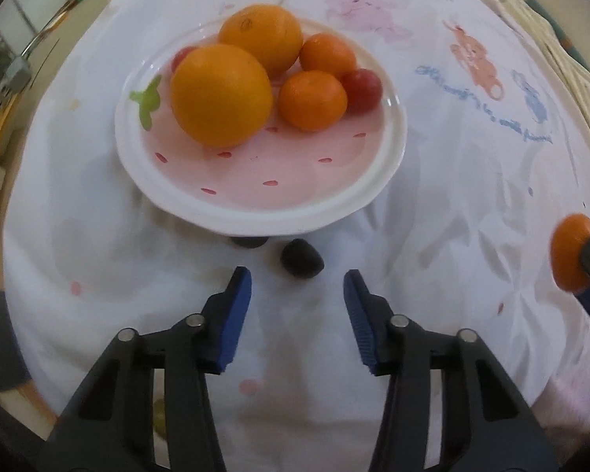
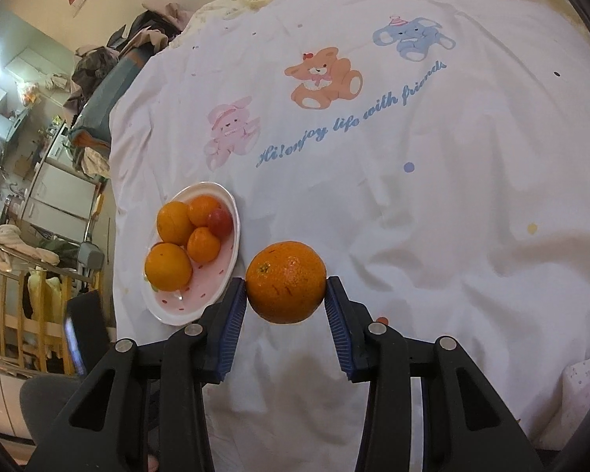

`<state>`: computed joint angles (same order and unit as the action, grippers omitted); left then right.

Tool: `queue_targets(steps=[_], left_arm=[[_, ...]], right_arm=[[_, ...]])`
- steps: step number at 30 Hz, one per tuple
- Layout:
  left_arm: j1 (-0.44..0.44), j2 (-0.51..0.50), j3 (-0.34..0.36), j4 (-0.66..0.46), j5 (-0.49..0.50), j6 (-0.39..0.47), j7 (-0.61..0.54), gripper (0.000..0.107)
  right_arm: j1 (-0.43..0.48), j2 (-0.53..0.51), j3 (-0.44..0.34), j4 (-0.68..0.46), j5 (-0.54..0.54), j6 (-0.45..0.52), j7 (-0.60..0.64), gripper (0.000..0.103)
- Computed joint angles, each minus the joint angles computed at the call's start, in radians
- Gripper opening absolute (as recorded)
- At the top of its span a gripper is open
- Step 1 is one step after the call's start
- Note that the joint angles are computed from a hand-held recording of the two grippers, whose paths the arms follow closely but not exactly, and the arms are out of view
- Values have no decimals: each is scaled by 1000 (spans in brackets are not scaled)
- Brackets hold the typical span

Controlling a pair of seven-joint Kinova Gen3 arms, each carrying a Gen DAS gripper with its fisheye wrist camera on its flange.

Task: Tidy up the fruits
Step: 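Grasp a black grape with the left gripper while the right lifts the tangerine, then carry the tangerine and black grape over the pink plate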

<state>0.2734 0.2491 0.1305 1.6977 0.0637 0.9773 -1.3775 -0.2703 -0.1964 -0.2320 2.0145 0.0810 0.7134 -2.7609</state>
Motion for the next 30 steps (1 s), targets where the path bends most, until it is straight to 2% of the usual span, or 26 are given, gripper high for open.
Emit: queue_targets(steps=[2,4,6,8,14,19,30], left_arm=[[18,15,-3,-8,-19,3,34,41],[29,25,-7,-13,-34,8,66,29],[32,44,-9,-30,-36,32,88,27],[31,44,-10,-33,-37,27,99,20],[5,30,-3,-17,-5,18,63,19],[-4,13,-3,-18,-6,46,33,19],[-72,-105,-12,-13,30,97,-128,19]], right_arm=[[-1,-4,4,4,-6,-6,5,43],[0,-8,5,7,-10,-14,7,43],[1,-12,5,9,-13,-21,13,43],[1,-13,6,11,-18,-27,21,43],[1,-3,8,6,-30,-34,40,43],[1,5,4,0,-23,-27,34,43],[-24,41,-7,-39,18,-7,30,43]])
